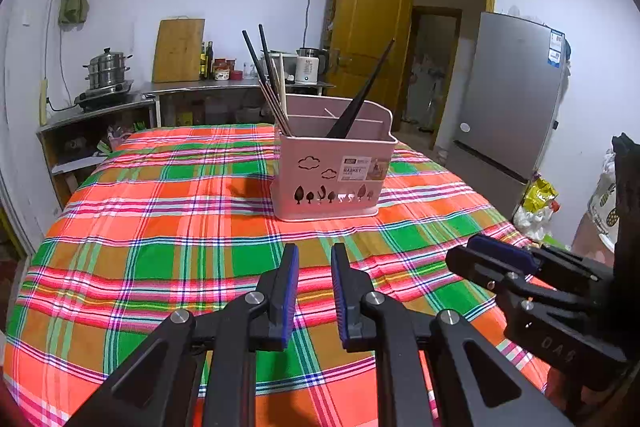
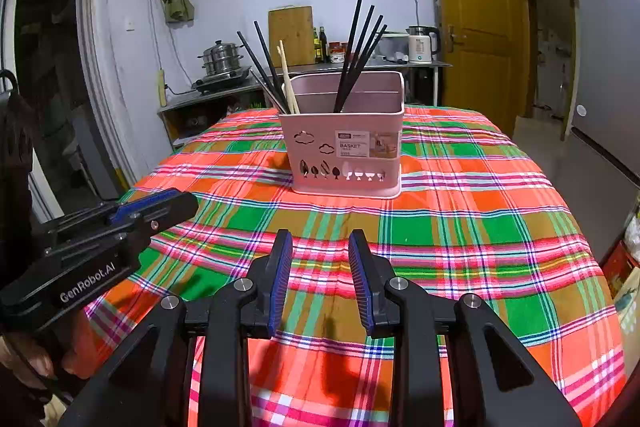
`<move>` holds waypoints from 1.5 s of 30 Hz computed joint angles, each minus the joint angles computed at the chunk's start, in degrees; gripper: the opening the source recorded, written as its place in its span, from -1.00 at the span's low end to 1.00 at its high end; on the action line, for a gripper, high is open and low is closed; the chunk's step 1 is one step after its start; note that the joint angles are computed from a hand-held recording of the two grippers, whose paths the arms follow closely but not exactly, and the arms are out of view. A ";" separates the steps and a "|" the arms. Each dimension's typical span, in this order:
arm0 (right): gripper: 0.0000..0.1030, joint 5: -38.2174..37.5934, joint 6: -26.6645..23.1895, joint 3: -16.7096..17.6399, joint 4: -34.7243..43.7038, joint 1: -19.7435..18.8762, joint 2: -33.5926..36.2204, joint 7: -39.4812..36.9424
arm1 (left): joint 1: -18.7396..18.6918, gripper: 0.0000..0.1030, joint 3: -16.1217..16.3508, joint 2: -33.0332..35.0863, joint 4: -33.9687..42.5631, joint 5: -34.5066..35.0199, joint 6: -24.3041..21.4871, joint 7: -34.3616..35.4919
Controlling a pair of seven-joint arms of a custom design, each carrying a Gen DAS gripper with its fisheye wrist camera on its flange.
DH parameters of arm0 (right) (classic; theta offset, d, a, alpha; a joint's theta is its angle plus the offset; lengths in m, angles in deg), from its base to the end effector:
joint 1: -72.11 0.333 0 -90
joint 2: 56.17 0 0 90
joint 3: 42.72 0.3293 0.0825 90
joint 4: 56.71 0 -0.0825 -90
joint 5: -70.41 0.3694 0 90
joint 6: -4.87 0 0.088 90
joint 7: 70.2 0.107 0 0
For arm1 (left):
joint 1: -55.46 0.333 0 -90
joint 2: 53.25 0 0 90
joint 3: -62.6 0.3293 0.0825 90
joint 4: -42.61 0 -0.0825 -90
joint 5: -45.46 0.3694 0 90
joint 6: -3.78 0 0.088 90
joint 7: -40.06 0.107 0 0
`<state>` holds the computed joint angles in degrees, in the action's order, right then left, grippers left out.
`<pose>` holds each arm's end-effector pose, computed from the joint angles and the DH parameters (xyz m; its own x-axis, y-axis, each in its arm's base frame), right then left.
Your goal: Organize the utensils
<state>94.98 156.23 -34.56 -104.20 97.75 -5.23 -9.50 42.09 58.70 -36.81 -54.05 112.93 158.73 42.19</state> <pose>0.7219 0.3950 0.5091 0.6971 -0.7081 -0.1126 -0.4472 -0.3067 -0.8402 0.6349 -0.2250 0.5169 0.2396 -0.9610 0.1382 -0.4726 -0.2398 -0.8480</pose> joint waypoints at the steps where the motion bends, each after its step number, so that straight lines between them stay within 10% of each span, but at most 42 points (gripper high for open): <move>1: -0.42 0.06 -0.01 0.06 -0.01 -0.04 -0.02 -0.01 | 0.01 -0.70 -0.03 0.10 0.05 -0.17 -0.03 0.10; 45: -0.41 1.20 1.54 0.44 -2.57 -0.29 -1.39 -0.64 | -0.35 -0.70 -0.12 0.19 -0.27 -0.34 -1.09 -0.06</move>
<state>96.18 157.77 -34.12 -106.77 97.46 -6.62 -10.13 41.74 58.57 -36.62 -54.32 112.58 157.64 42.13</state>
